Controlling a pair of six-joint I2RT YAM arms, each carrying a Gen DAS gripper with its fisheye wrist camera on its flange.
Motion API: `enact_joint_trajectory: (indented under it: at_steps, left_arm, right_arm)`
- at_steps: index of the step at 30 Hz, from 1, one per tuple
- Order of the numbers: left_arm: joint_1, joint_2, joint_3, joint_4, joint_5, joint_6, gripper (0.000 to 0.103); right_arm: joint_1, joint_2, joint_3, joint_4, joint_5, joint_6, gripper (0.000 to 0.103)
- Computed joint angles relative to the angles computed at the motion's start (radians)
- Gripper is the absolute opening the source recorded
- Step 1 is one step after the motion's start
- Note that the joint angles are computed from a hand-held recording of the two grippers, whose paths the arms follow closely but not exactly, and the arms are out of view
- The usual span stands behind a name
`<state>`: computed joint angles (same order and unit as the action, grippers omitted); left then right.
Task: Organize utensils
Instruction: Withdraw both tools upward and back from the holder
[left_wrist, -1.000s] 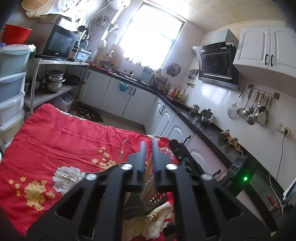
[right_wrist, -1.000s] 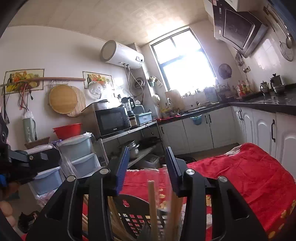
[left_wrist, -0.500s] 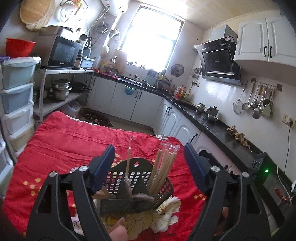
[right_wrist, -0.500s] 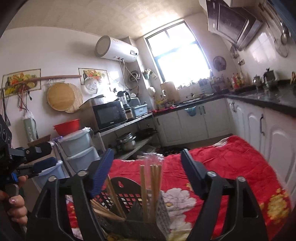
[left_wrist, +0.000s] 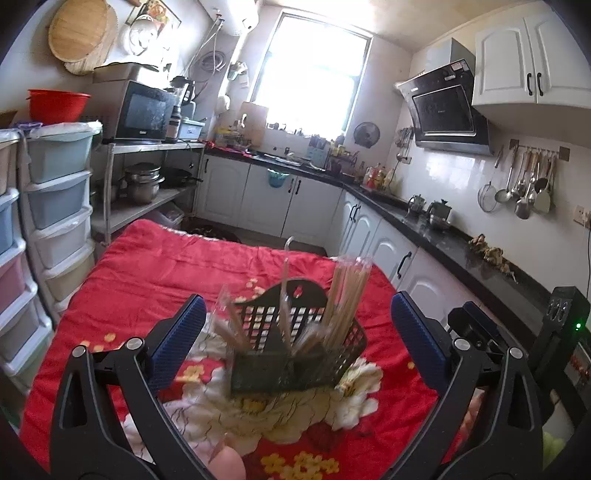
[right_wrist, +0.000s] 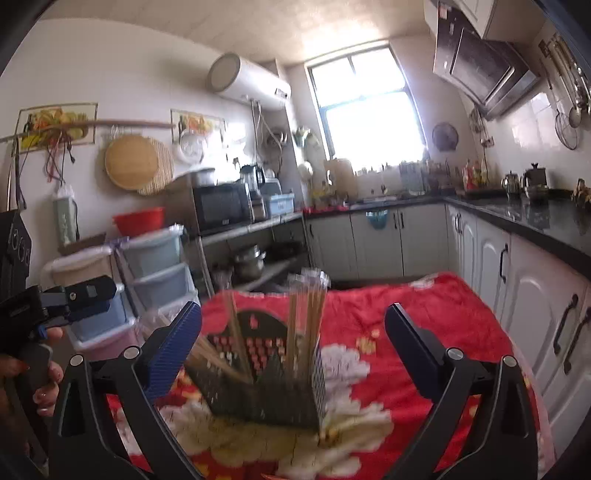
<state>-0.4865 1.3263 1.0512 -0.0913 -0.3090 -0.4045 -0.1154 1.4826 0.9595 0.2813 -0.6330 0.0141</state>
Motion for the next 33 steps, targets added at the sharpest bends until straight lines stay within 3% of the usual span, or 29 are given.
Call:
enact_joint_trajectory:
  at_steps: [9, 23, 33]
  left_arm:
    - [-0.03, -0.049, -0.136, -0.009, -0.029, -0.067, 0.092]
    - [-0.081, -0.07, -0.321, 0.067, -0.08, -0.134, 0.092]
    - [-0.164, -0.084, -0.412, 0.123, -0.205, -0.166, 0.092]
  right_arm:
    - [0.026, -0.057, -0.082, -0.165, 0.06, -0.137, 0.097]
    - [0.063, -0.14, -0.25, -0.159, 0.127, -0.228, 0.097]
    - [0.063, -0.196, -0.384, -0.074, 0.123, -0.242, 0.097]
